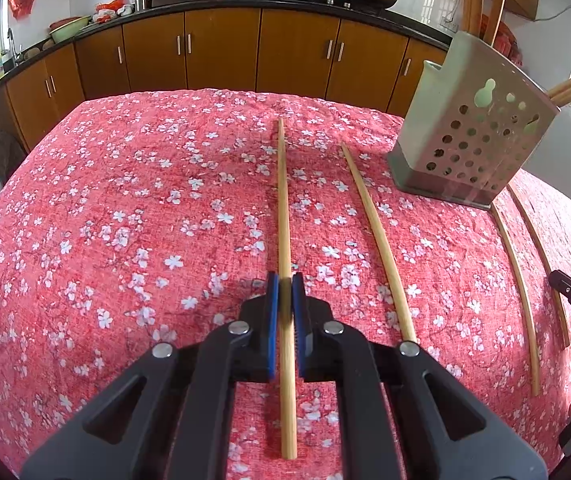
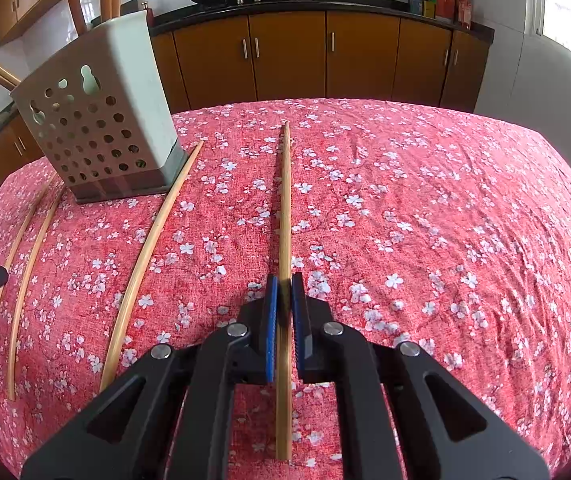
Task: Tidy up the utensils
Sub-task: 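Hold the chopsticks in both grippers and begin lifting them off the tablecloth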
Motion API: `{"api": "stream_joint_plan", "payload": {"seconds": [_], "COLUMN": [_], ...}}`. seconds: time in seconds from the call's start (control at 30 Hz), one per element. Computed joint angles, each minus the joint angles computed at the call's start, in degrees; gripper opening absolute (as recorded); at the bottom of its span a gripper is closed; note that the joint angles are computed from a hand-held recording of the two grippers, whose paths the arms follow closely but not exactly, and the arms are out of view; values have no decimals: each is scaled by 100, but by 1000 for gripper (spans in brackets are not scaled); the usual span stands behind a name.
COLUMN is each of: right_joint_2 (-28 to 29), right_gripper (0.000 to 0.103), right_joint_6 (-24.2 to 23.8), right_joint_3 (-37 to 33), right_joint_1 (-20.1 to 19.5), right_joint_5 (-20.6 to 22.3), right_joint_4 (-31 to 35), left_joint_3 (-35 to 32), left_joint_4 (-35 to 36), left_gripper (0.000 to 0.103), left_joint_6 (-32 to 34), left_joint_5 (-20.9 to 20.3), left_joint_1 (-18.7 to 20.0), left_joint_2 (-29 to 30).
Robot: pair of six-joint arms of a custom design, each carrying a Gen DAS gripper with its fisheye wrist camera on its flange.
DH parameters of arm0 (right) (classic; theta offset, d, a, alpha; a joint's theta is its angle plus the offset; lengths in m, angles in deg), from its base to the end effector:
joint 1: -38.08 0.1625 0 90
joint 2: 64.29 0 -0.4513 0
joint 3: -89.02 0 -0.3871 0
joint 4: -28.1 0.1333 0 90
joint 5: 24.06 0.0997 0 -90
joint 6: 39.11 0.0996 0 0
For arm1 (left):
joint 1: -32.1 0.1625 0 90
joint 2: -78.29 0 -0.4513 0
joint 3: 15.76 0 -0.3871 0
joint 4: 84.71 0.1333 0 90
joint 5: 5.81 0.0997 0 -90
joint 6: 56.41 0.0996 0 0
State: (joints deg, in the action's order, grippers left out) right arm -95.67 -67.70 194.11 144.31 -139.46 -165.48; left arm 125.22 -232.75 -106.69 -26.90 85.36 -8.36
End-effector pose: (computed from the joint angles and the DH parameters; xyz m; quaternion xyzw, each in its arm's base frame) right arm 0.2617 -0.5749 -0.0024 0.3070 -0.8930 0.2271 0.2383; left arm -0.0304 -0.4189 0.2692 -0.1153 0.8162 -0.4087 0.3917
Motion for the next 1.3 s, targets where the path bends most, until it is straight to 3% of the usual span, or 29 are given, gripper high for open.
{"api": "stream_joint_plan", "payload": {"seconds": [1.3], "right_joint_2": [-12], "right_gripper": [9], "right_joint_6": [42], "right_joint_3": [-26], "right_joint_1": [-5], "right_joint_5": [9], "right_joint_4": [81], "left_joint_3": [27], "left_joint_4": [-197], "left_gripper": [9], "left_joint_6": [87], "left_joint_5": [-46], "left_joint_1": [16], "left_joint_2": [-17]}}
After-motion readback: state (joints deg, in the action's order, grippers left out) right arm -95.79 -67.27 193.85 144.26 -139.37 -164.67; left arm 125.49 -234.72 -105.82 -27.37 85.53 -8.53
